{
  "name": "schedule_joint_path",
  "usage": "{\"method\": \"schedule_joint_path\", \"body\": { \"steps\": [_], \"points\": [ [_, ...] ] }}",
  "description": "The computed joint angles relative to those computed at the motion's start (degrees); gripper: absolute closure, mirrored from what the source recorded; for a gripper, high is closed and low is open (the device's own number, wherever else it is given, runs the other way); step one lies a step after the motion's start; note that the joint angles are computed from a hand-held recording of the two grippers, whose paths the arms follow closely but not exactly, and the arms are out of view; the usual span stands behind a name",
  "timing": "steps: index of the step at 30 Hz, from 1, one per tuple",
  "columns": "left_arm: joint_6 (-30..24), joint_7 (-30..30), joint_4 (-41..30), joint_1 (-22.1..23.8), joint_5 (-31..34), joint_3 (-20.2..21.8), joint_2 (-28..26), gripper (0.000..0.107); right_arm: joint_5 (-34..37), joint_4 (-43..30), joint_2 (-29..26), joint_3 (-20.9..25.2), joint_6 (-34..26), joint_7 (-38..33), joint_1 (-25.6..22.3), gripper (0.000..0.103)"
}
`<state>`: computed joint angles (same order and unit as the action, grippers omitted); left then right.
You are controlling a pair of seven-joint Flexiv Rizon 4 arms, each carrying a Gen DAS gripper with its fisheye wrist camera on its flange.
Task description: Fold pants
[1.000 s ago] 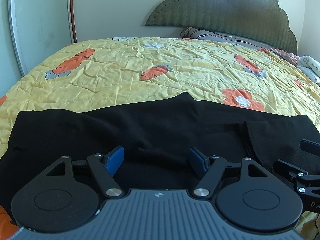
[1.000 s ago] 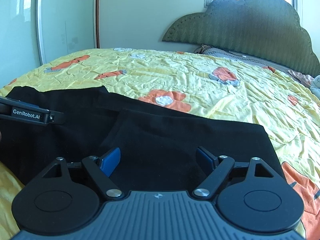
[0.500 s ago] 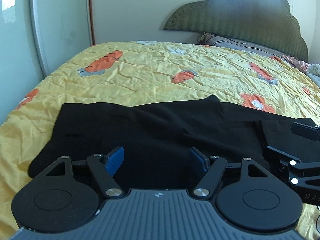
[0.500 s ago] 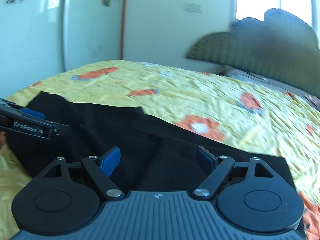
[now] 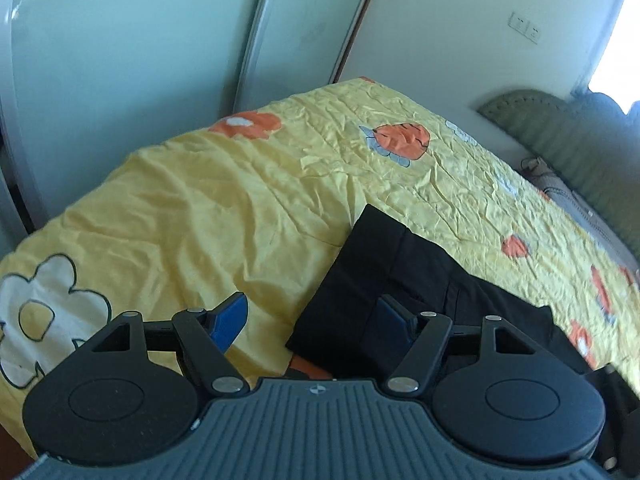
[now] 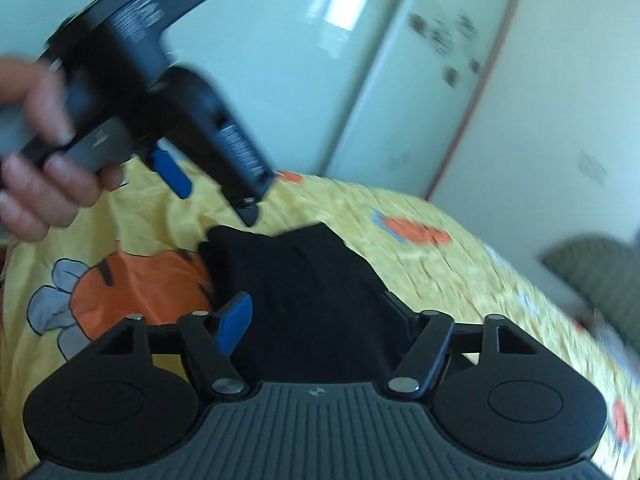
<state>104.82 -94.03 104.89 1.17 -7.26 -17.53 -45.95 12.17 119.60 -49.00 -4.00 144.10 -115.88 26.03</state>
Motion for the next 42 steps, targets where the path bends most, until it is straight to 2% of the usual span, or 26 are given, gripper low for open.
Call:
{"method": "schedule_joint_path", "body": {
  "steps": [1,3,9,14,20,24,26,29,30,32,35,36,37,38,40,42],
  "points": [
    [-0.64,-0.19,0.37,2.98,0.61,-3.29,-0.39,0.034,-0.55,-0.74,-0.35,-0.46,-0.81,-1.00,0.82,0.048],
    [-2.27,-0.39,1.22,7.99,1.49,-8.96,-1.24,0.035,-1.24,-2.23,-0.97,-0.97,-2.48,-2.41,2.10,0.052],
    [-5.74,0.65,2.83,20.73,3.20,-24.70,-7.31,0.035,2.32,-6.75,-3.46,-4.35,-6.71,-6.37,6.49,0.055],
    [-8.71,1.10,2.13,25.41,1.52,-31.81,-12.92,0.035,8.94,-10.27,-5.63,-6.64,-6.38,-8.05,9.25,0.055],
    [-8.79,-0.24,0.72,27.69,-0.53,-36.72,-18.41,0.036,10.25,-10.75,-5.58,-5.43,-5.08,-7.80,8.22,0.054],
    [-9.08,0.26,0.16,31.02,1.29,-42.14,-23.80,0.038,10.54,-10.72,-5.37,-5.12,-5.00,-7.72,7.95,0.053],
    [-9.63,-0.07,-0.20,31.00,1.18,-42.28,-24.01,0.041,10.60,-10.76,-5.29,-4.91,-5.00,-7.54,7.79,0.053],
    [-10.05,-0.32,-1.10,29.95,0.79,-41.22,-23.69,0.070,10.24,-10.69,-4.92,-4.19,-4.98,-6.48,6.94,0.053],
    [-10.18,-0.52,-1.25,29.47,0.51,-40.53,-23.15,0.085,9.96,-10.45,-4.68,-3.86,-4.94,-5.97,6.53,0.053],
    [-8.76,-0.30,-1.14,28.64,0.88,-39.19,-22.37,0.097,6.15,-8.43,-2.99,-1.52,-4.67,-3.69,3.80,0.053],
    [-6.52,-0.22,-0.32,28.02,2.32,-37.52,-20.94,0.099,-4.77,-4.81,0.13,6.23,-3.67,6.25,-5.96,0.053],
    [-5.95,-0.35,-0.11,27.76,2.81,-36.96,-20.48,0.099,-8.16,-4.22,0.42,7.10,-3.02,12.21,-8.24,0.053],
    [-5.42,-0.42,0.26,27.57,3.40,-36.29,-19.89,0.099,-8.90,-4.49,0.53,6.99,-3.66,15.66,-8.92,0.053],
    [-5.03,-0.55,0.45,27.23,3.87,-35.61,-19.34,0.099,-6.04,-5.71,0.75,6.33,-6.48,15.38,-8.00,0.053],
    [-4.10,-0.94,0.98,26.64,4.70,-34.25,-18.28,0.099,-1.54,-7.05,0.53,1.31,-11.58,13.97,-3.23,0.053],
    [-4.15,-0.96,0.99,25.51,5.37,-32.22,-16.85,0.099,-4.33,-6.56,0.95,1.12,-16.04,15.10,-3.54,0.053]
  ]
}}
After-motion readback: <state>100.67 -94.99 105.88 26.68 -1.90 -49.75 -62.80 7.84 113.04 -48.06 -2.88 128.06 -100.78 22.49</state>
